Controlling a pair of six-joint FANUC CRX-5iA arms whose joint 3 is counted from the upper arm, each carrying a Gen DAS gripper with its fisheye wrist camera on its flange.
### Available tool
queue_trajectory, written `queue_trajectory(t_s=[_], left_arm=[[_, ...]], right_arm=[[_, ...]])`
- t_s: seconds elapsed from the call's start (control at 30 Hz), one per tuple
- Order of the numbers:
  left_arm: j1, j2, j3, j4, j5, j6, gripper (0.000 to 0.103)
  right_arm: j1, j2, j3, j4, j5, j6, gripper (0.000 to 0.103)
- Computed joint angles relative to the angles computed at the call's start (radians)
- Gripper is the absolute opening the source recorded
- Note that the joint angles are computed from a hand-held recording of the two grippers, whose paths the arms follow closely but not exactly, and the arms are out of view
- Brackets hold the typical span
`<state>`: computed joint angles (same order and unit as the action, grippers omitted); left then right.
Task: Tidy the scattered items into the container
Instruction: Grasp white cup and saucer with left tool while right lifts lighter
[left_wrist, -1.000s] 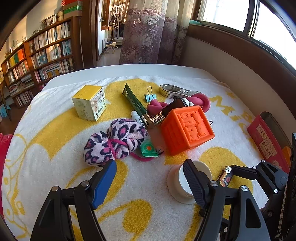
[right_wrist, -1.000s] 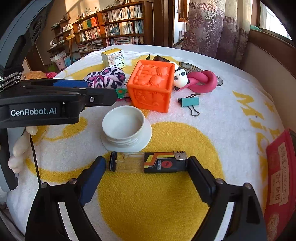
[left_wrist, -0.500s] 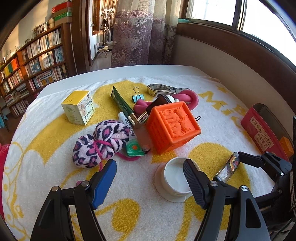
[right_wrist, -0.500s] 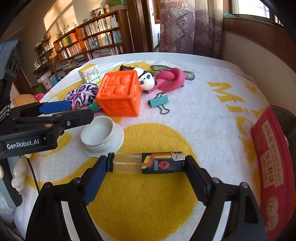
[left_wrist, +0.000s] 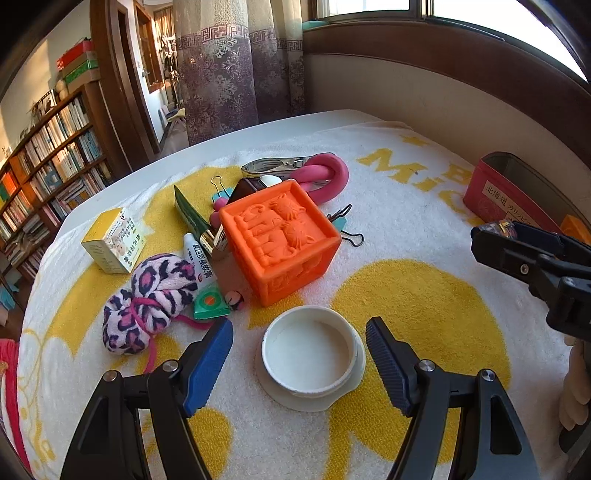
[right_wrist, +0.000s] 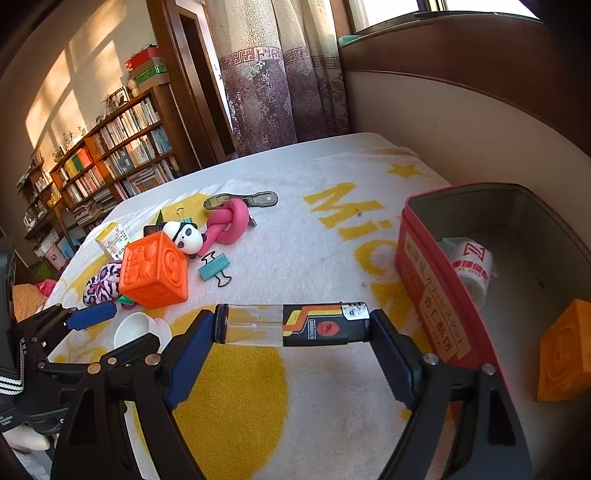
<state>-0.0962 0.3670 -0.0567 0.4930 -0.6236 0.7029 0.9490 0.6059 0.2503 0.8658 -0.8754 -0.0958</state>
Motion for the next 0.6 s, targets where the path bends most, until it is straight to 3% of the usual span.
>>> queue_trajectory(t_s=[0.13,0.23,0.37,0.6], left_arm=[[0.005,0.027,0.02,-0.003,-0.015,0.032,0.076],[0.019,0.041,0.028,0.048,-0.049,0.026,0.061],[0.02,0.025,0.005,0.046,-0.028,0.023,0.06],[0.02,-0.016,-0.053,0.137,-0.011,-0.074,0.06]], right_arm=[[-0.001,-0.008,-0.019,0.035,0.01,-0.027,0.086],[-0.001,-0.004,-0.014,0.03,0.011,-0.017,0.086],[0.0,-0.004,-0.017,0.044,0.006,-0.027,0.086],[-0.002,-0.018,-0.051,0.096,0.014,-0.092,0.086]])
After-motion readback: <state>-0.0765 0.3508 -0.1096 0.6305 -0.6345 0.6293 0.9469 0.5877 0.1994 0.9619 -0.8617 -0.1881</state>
